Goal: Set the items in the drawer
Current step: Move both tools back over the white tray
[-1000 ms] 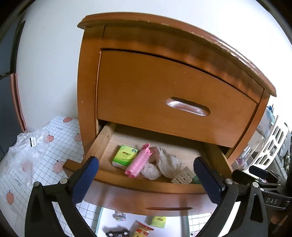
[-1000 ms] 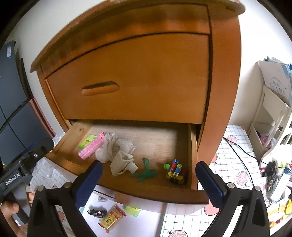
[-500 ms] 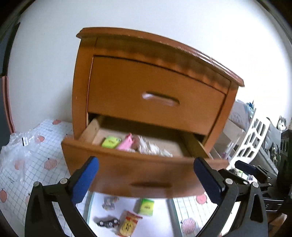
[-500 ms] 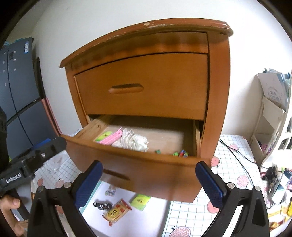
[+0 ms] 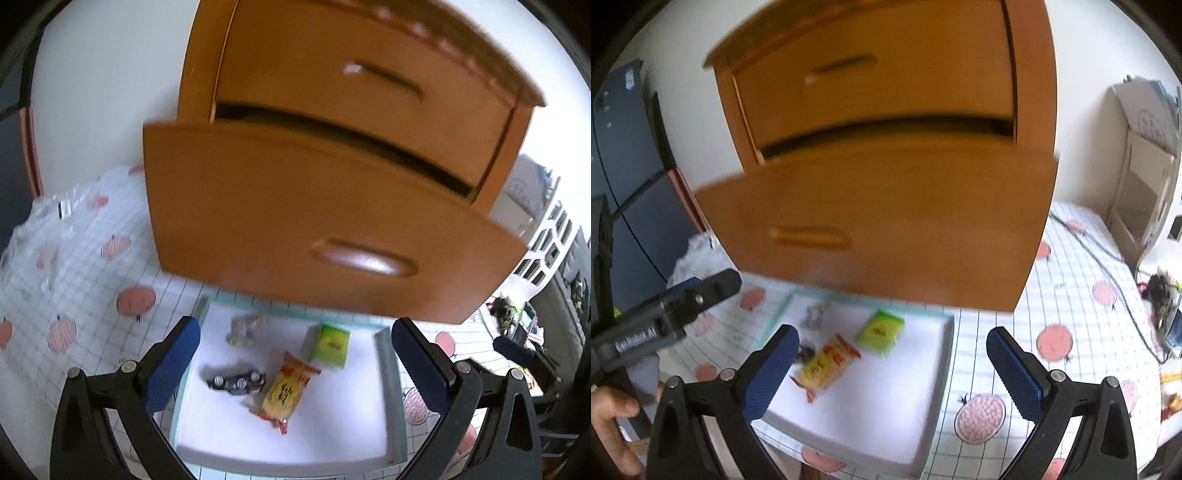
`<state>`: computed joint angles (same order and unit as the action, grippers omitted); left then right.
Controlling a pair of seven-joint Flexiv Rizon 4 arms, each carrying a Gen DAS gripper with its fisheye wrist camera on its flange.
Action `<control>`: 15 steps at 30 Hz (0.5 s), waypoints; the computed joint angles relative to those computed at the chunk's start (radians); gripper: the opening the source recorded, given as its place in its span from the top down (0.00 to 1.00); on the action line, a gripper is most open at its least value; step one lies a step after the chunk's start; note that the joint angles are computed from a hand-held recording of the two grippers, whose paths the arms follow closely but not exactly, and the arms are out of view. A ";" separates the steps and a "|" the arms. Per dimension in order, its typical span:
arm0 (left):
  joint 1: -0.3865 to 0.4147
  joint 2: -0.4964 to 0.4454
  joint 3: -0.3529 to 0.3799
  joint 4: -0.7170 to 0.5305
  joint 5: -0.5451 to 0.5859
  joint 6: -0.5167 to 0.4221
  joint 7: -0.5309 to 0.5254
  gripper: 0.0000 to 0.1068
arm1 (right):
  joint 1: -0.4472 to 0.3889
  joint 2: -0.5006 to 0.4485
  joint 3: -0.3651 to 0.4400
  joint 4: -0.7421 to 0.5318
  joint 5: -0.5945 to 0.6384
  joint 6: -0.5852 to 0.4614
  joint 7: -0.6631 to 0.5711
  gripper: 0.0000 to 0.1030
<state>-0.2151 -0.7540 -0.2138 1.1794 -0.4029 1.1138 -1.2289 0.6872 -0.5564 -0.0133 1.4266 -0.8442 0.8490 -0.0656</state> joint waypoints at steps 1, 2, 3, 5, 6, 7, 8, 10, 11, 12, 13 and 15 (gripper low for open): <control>-0.008 -0.007 0.016 -0.006 0.010 -0.011 -0.015 0.04 | -0.006 -0.008 0.007 -0.002 0.016 0.002 -0.004 0.00; -0.017 -0.014 0.031 -0.016 0.021 -0.025 -0.032 0.04 | -0.011 -0.017 0.013 -0.003 0.033 0.007 -0.008 0.00; -0.022 -0.018 0.045 -0.021 0.032 -0.039 -0.050 0.04 | -0.012 -0.022 0.015 -0.003 0.044 0.007 -0.011 0.00; -0.027 -0.033 0.060 -0.034 0.046 -0.074 -0.081 0.04 | -0.015 -0.039 0.022 -0.009 0.074 0.002 -0.033 0.00; -0.031 -0.043 0.073 -0.052 0.056 -0.106 -0.105 0.04 | -0.016 -0.050 0.029 -0.016 0.091 0.000 -0.054 0.00; -0.031 -0.051 0.079 -0.064 0.061 -0.140 -0.125 0.04 | -0.015 -0.058 0.031 -0.023 0.105 -0.009 -0.069 0.00; -0.027 -0.056 0.078 -0.066 0.063 -0.162 -0.135 0.04 | -0.014 -0.067 0.033 -0.030 0.120 -0.015 -0.082 0.00; -0.028 -0.068 0.091 -0.079 0.078 -0.200 -0.167 0.04 | -0.018 -0.093 0.044 -0.053 0.160 -0.015 -0.122 0.00; -0.028 -0.077 0.094 -0.092 0.085 -0.220 -0.180 0.04 | -0.021 -0.105 0.048 -0.065 0.182 -0.014 -0.138 0.00; -0.027 -0.088 0.096 -0.105 0.089 -0.239 -0.190 0.04 | -0.024 -0.121 0.053 -0.081 0.208 -0.016 -0.152 0.00; -0.027 -0.101 0.101 -0.122 0.096 -0.263 -0.204 0.04 | -0.025 -0.135 0.055 -0.096 0.230 -0.022 -0.164 0.00; -0.028 -0.118 0.111 -0.145 0.110 -0.293 -0.234 0.04 | -0.023 -0.165 0.061 -0.133 0.274 -0.048 -0.191 0.00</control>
